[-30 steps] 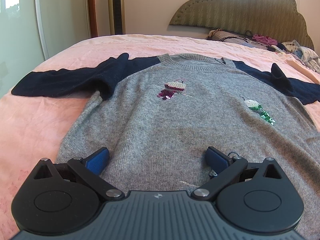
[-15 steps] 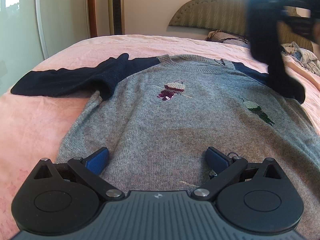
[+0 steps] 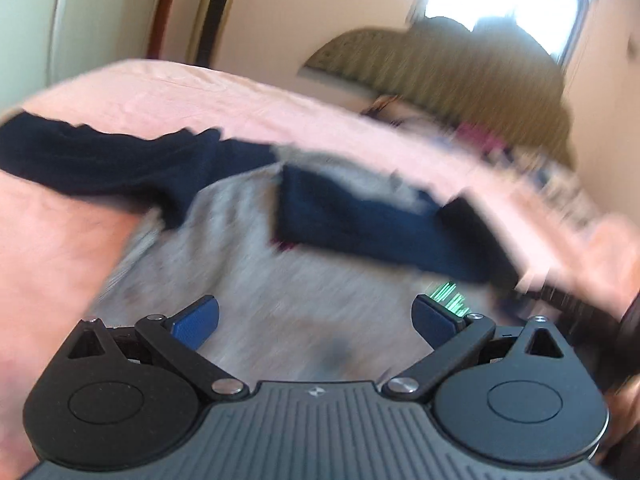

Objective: Fold small clothes
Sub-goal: 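Fold the navy sleeve across the sweater body with the right gripper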

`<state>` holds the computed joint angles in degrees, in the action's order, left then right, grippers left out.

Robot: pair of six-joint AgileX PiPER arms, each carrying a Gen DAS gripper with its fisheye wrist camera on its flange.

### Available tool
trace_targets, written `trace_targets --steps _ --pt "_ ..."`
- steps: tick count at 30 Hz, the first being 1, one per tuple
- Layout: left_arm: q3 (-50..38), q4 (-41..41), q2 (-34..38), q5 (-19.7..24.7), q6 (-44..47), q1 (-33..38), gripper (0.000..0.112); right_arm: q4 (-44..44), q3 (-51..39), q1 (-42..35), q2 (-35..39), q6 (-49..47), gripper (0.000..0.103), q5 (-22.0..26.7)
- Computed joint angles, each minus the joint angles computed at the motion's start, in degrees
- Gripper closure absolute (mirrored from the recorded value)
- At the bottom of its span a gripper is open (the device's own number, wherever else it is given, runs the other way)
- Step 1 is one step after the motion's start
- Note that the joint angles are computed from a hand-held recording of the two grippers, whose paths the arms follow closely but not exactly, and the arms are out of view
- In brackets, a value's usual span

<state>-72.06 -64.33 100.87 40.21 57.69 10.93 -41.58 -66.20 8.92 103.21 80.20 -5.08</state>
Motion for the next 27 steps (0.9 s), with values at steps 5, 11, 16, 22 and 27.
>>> trace_targets --steps 5,11,16,22,27 --pt "-24.7 11.2 15.6 5.0 -25.6 -3.2 0.010 20.4 10.6 -3.1 -2.7 -12.2 0.026 -15.4" --pt "-48.6 24.4 30.5 13.0 -44.2 -7.0 0.010 13.0 8.5 -3.1 -1.9 -7.4 0.018 -14.5" --pt "-50.0 44.9 29.4 9.3 -52.3 -13.3 0.096 10.6 8.5 -3.6 -1.6 -5.2 0.013 -16.4" --pt "-37.9 39.4 19.4 -1.4 -40.1 -11.9 0.108 10.2 8.1 -3.5 -1.3 -5.0 0.011 -16.6" --pt "-40.6 49.9 22.2 -1.2 -46.2 -11.5 0.108 9.3 7.6 -3.6 -0.7 -4.6 0.008 -17.0"
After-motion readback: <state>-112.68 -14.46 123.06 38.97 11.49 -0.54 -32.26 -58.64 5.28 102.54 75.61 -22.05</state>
